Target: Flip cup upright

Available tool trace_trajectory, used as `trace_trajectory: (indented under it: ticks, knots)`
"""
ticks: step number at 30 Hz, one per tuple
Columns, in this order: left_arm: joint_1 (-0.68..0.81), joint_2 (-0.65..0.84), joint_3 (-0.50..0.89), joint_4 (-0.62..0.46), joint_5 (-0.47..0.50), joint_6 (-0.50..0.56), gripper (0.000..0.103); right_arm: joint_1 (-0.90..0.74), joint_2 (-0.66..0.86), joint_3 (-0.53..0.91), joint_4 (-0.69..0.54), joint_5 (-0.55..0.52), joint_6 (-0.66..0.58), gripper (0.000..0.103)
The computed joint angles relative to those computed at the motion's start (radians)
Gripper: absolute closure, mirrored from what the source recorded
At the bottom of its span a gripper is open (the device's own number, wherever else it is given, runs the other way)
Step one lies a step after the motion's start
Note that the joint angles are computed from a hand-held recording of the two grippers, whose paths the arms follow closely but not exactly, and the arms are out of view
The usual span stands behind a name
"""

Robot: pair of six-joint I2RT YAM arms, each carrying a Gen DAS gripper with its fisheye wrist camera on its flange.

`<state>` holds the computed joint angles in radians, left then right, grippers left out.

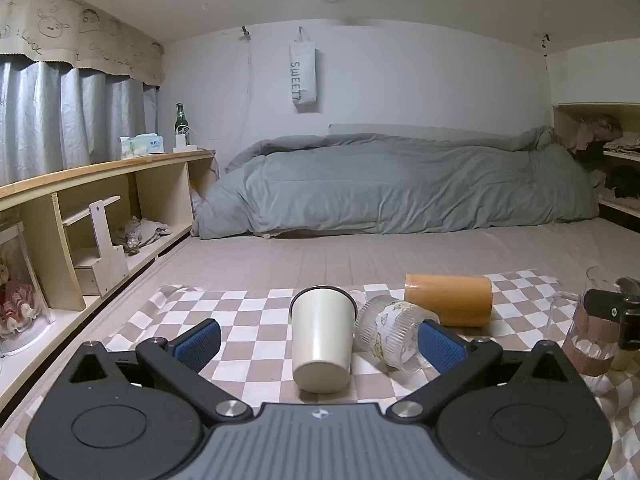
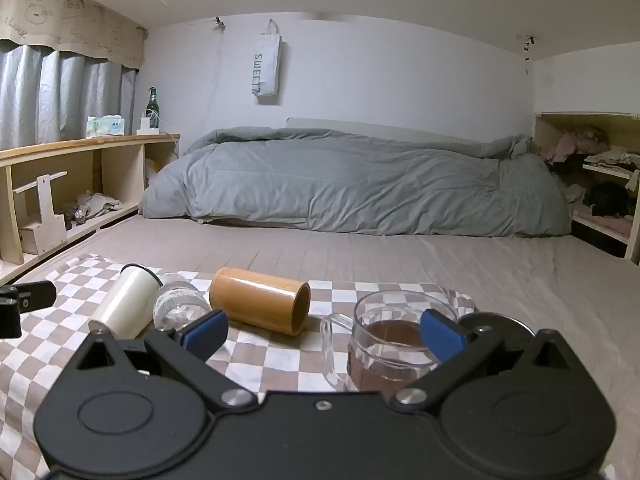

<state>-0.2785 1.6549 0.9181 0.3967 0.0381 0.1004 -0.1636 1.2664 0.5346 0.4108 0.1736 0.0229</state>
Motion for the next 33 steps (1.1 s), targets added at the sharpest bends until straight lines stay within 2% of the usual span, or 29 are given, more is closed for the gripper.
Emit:
trace_trajectory:
  ticks: [33]
  knots:
    - [0.003, -0.001, 0.003, -0.009, 0.008, -0.008, 0.000, 0.004, -0.003, -0.005, 0.008, 0.009, -0.010, 0.000]
